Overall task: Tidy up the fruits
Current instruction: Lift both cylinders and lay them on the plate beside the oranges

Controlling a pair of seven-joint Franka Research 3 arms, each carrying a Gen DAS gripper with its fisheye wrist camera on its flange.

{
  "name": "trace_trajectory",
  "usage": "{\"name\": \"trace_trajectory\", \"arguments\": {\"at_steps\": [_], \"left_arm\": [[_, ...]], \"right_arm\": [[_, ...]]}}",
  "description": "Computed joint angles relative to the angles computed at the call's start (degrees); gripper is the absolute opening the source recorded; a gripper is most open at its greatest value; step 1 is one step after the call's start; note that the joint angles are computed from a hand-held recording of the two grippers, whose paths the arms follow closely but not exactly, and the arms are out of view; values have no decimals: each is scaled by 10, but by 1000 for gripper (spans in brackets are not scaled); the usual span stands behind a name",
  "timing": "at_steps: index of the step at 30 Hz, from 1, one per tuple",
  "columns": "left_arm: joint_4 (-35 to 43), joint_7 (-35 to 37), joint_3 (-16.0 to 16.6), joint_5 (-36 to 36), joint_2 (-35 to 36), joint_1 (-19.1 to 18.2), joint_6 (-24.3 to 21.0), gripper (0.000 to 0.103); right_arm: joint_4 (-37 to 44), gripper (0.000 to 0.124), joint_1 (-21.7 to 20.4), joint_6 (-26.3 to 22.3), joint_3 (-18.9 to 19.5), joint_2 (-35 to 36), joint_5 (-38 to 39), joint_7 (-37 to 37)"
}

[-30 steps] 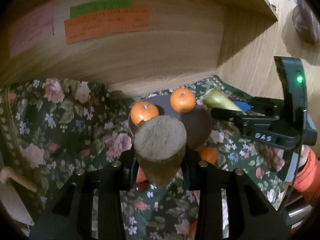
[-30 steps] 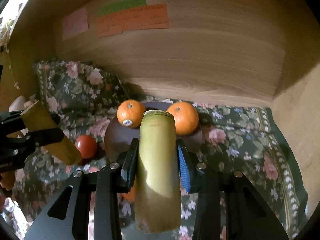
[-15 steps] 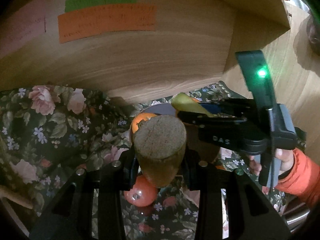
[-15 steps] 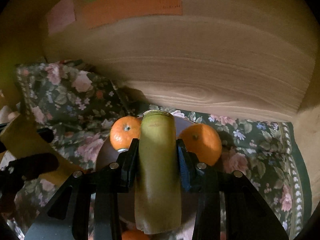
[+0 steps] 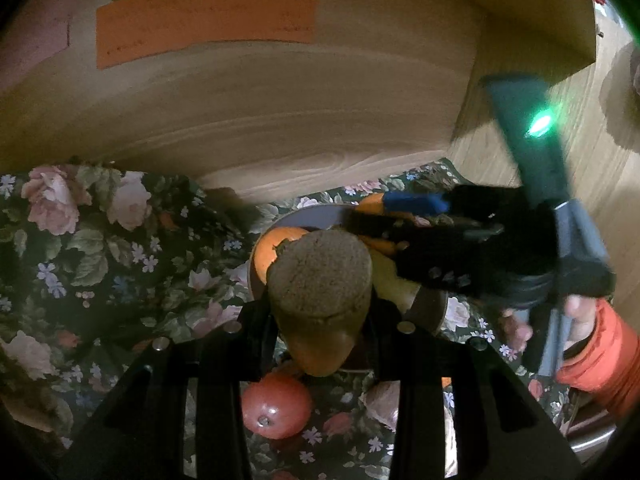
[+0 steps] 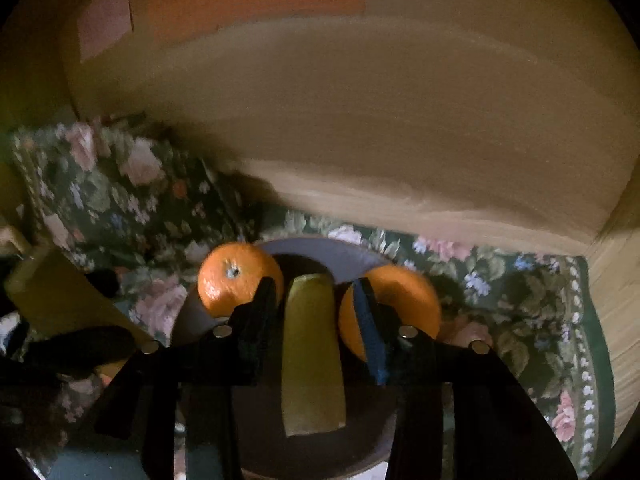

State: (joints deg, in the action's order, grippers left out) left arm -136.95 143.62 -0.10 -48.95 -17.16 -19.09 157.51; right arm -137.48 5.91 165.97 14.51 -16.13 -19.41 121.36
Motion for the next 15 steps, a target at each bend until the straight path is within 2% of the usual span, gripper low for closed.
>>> {"name": "trace_trajectory", "arguments": {"at_steps": [3,5,7,9,13,15], "left_arm": [[5,-12,-9,17,9,3,0,36],[9,-21,-16,31,17,4,3,36],[16,-26,-24,42,32,2,17,36],[23,-45,-34,64,45,6,20,36],[48,-76,-49,96,77,12,15,36],[56,-92,-61,113,89,16,31,36]], "right_arm": [[-18,41,6,5,-8,-30,14,-14],[-32,42,-12,7,7,-53,5,-9],[-49,51,-22,10,15,-73,6,-8],[-70,53,-28,13,19,-99,13,-12],[-101,54,-38,9,27,-138,33,-29],[-113,54,-35,12,23,-148,49,-41]]}}
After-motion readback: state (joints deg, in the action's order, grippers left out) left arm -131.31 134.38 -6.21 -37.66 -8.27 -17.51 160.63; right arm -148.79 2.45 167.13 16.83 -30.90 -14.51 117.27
